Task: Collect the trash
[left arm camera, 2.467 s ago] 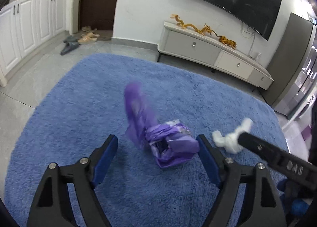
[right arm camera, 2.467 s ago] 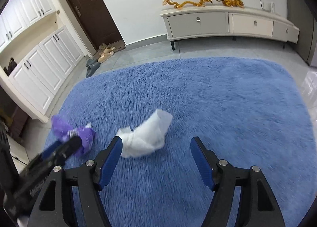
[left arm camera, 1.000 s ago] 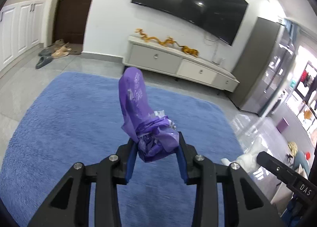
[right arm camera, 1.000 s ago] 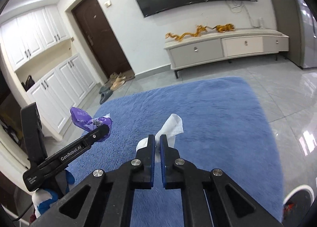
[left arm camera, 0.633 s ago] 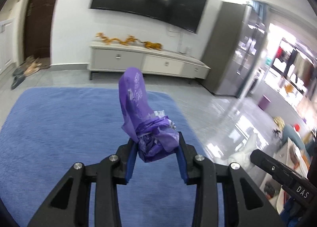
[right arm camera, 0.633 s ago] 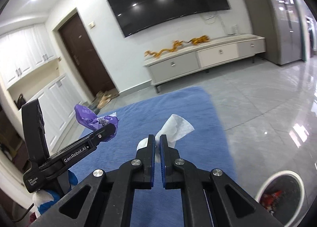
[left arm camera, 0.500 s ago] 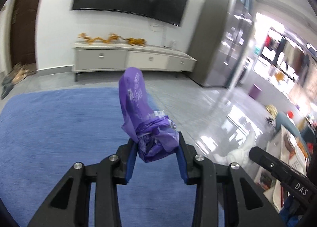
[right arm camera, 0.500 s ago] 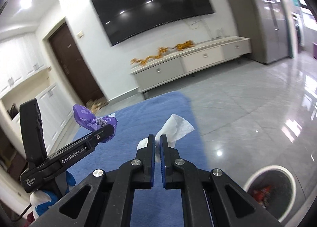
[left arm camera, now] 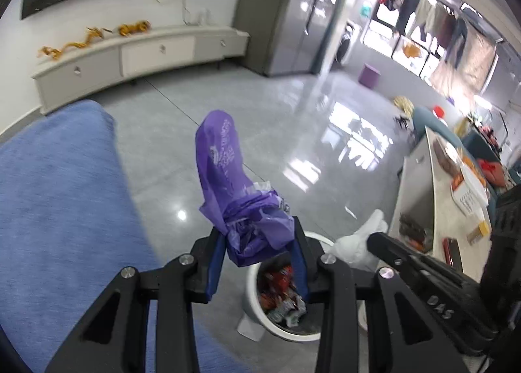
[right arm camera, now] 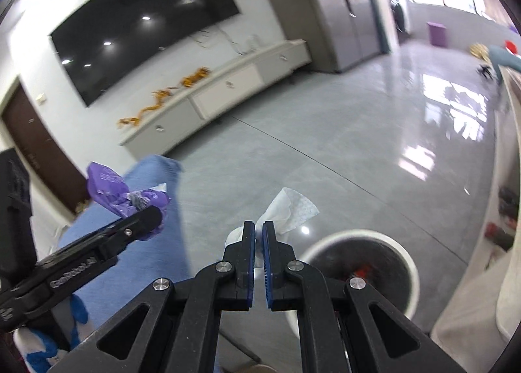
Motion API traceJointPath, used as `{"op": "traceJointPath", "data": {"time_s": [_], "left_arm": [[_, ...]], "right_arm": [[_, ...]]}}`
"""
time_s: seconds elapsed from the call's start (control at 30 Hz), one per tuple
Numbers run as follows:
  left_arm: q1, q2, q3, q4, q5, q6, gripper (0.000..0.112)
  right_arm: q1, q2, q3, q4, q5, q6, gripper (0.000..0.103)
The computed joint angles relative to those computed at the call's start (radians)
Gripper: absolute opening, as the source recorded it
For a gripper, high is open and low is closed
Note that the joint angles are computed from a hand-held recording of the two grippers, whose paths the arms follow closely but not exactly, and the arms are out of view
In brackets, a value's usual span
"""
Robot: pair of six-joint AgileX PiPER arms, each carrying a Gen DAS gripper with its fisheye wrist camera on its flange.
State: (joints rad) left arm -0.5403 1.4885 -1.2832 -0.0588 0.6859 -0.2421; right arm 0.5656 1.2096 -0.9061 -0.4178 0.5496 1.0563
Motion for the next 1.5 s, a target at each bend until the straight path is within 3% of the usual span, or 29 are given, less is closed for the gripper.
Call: {"op": "traceJointPath", "data": {"time_s": [0.2, 0.37, 0.43, 0.47, 0.5, 0.63, 0.9, 1.03, 1.2, 1.33, 1.5], "left_arm": [[-0.065, 0.147, -0.104, -0.053, 0.026, 0.017, 0.037], [-0.082, 0.217, -0.151, -0.138, 0.038, 0.079, 0.040], [-0.091, 0.234, -0.158, -0.172, 0.042, 0.104, 0.042], [-0.096, 0.246, -0.168, -0.180, 0.044, 0.108, 0.044], [-0.098, 0.254, -0.174, -0.190, 0.048, 0.115, 0.045], [-0.099, 0.279, -0.193, -0.241, 0.058, 0.148, 0.061], [-0.105, 0.260, -0.178, -0.243, 0.058, 0.135, 0.061], [-0.134, 0.202, -0.135, -0.070, 0.016, -0.024, 0.061], [-0.177, 0.089, -0.043, 0.269, -0.003, -0.333, 0.062], [-0.181, -0.034, 0.068, 0.495, 0.030, -0.545, 0.069], [-0.152, -0.185, 0.174, 0.681, 0.104, -0.685, 0.077]], "right_arm": [[-0.228, -0.012, 0.138, 0.322, -0.093, -0.307, 0.008], [-0.377, 0.009, 0.188, 0.568, -0.106, -0.571, 0.008], [-0.397, -0.009, 0.213, 0.566, -0.092, -0.565, 0.020], [-0.412, -0.013, 0.222, 0.575, -0.089, -0.574, 0.031], [-0.430, -0.024, 0.233, 0.590, -0.086, -0.593, 0.034], [-0.428, -0.033, 0.229, 0.488, -0.070, -0.485, 0.037], [-0.384, -0.116, 0.224, 0.233, 0.023, -0.241, 0.051], [-0.290, -0.127, 0.196, 0.093, 0.088, -0.106, 0.057], [-0.115, -0.094, 0.138, -0.095, 0.180, 0.072, 0.070], [0.022, -0.044, 0.087, -0.192, 0.230, 0.180, 0.079], [0.189, 0.029, 0.016, -0.291, 0.304, 0.284, 0.090]]}}
